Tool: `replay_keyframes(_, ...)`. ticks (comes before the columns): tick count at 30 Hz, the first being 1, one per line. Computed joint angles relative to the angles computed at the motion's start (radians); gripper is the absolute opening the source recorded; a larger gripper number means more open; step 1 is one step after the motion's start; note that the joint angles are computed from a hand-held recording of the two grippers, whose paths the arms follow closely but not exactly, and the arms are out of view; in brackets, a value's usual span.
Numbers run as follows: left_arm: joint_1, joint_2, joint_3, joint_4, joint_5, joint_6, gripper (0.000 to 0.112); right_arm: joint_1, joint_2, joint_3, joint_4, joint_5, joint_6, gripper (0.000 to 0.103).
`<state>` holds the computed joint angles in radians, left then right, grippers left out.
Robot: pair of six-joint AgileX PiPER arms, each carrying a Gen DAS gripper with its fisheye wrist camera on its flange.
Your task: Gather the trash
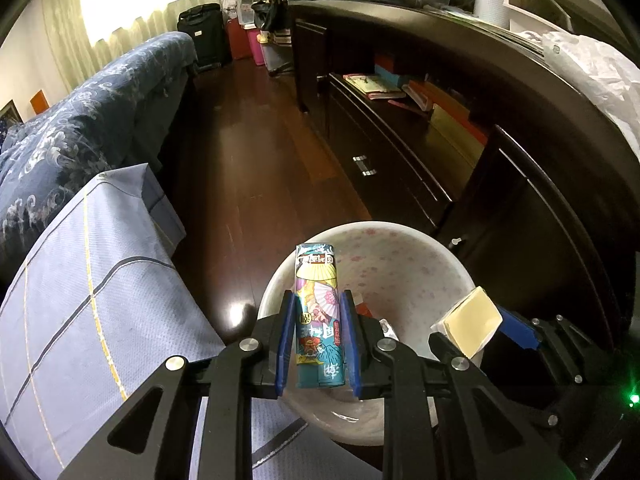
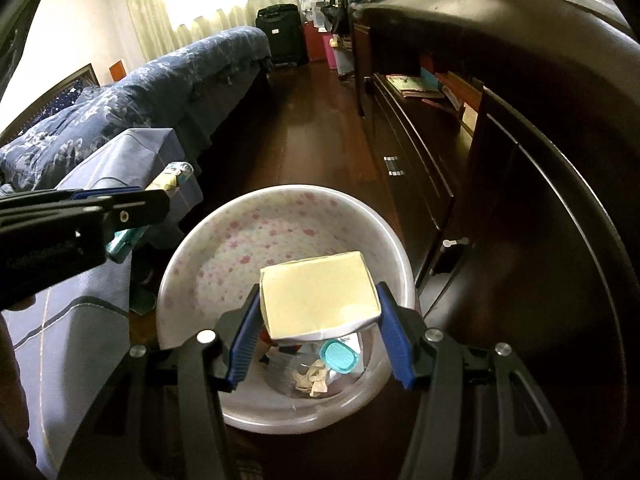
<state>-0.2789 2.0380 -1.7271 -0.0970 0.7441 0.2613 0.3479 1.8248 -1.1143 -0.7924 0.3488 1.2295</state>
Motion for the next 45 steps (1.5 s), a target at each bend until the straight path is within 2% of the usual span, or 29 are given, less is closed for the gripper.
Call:
replay_keyframes(9, 0.0, 0.011, -0.03, 0.004, 0.017, -0.005, 0.023, 0.026, 0.01, -0.036, -0.036, 0.054, 0.012, 0.057)
replay_keyframes(11, 0.002, 0.007, -0.029, 0.006, 0.016, -0.007, 0.023, 0.042, 0.014, -0.046, -0.075, 0.089, 0.038, 0.068)
replay_keyframes(13, 0.01, -0.002, -0.023, -0.005, 0.011, -0.001, 0.038, 0.055, 0.009, -0.044, -0.109, 0.106, 0.072, 0.073)
replay_keyframes(15, 0.021, -0.022, -0.007, -0.019, -0.008, 0.003, 0.08, 0.059, 0.002, -0.042, -0.106, 0.113, 0.067, 0.073)
replay_keyframes(17, 0.034, -0.06, 0.036, -0.019, -0.064, -0.011, 0.086, 0.068, -0.006, -0.043, -0.108, 0.126, 0.069, 0.075)
replay_keyframes(21, 0.059, -0.095, 0.044, -0.047, -0.073, 0.005, 0.094, 0.092, -0.026, -0.049, -0.104, 0.171, 0.066, 0.075)
replay_keyframes(29, 0.162, -0.259, 0.203, -0.158, -0.139, 0.085, 0.098, 0.204, -0.138, -0.037, -0.165, 0.255, 0.15, 0.083)
replay_keyframes(33, 0.29, -0.401, 0.355, -0.263, -0.205, 0.169, 0.099, 0.311, -0.17, -0.07, -0.21, 0.287, 0.201, 0.089)
replay_keyframes(35, 0.367, -0.463, 0.416, -0.309, -0.227, 0.213, 0.099, 0.388, -0.169, -0.103, -0.25, 0.306, 0.246, 0.097)
replay_keyframes(39, 0.568, -0.606, 0.552, -0.415, -0.264, 0.315, 0.099, 0.533, -0.14, -0.182, -0.31, 0.341, 0.299, 0.099)
replay_keyframes(43, 0.808, -0.711, 0.628, -0.589, -0.23, 0.48, 0.099, 0.648, -0.093, -0.299, -0.291, 0.4, 0.248, 0.099)
replay_keyframes(45, 0.94, -0.763, 0.655, -0.668, -0.189, 0.563, 0.099, 0.694, -0.078, -0.352, -0.288, 0.407, 0.232, 0.099)
